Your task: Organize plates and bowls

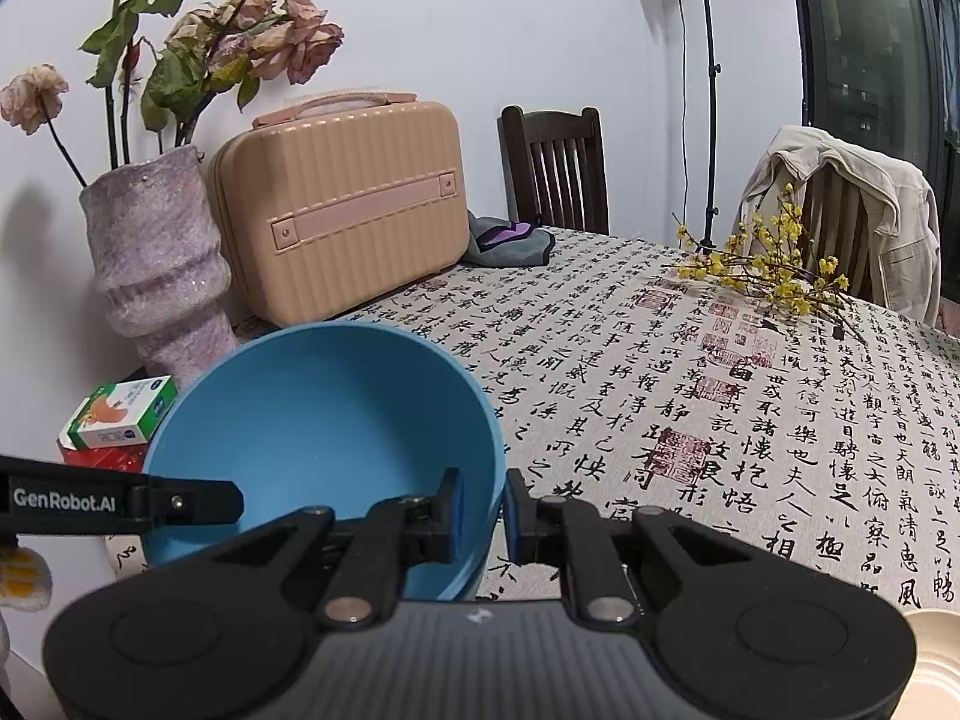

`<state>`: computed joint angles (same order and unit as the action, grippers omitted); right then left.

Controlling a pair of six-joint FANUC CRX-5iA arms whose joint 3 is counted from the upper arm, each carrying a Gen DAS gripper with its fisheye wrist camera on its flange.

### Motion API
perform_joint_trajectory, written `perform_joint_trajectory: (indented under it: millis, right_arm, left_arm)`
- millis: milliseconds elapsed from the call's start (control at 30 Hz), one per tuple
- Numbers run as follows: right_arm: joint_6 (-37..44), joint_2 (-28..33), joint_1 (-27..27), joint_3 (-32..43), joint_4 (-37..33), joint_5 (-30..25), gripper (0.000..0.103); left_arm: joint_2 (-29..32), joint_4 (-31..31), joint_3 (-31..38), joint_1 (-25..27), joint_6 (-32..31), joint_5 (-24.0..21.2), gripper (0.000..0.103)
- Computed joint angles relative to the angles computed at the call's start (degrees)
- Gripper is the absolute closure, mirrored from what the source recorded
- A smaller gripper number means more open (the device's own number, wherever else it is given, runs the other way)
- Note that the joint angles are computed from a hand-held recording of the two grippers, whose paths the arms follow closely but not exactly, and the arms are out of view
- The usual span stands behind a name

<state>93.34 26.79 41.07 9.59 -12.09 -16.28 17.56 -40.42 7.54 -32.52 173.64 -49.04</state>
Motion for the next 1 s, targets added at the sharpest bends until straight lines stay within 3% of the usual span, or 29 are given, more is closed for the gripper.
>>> perform_joint_trajectory:
  millis: [600,733,1000]
  right_arm:
    - [0.1,-0.3,0.0,-0.3,-0.7,0.5,0.089]
    - [3.9,0.0,-0.9,1.4,-5.5,-1.5,0.087]
    - [6.4,0.0,-1.7,2.4,-9.1,-2.6,0.085]
  left_arm:
    - [-1.2,-2.4,-0.3,-0.8,2.7,-0.7,0.072]
    - [-1.3,-4.1,-0.2,-1.5,3.5,-1.7,0.067]
    - [-1.6,-5.5,-0.7,-1.6,4.7,-2.7,0.068]
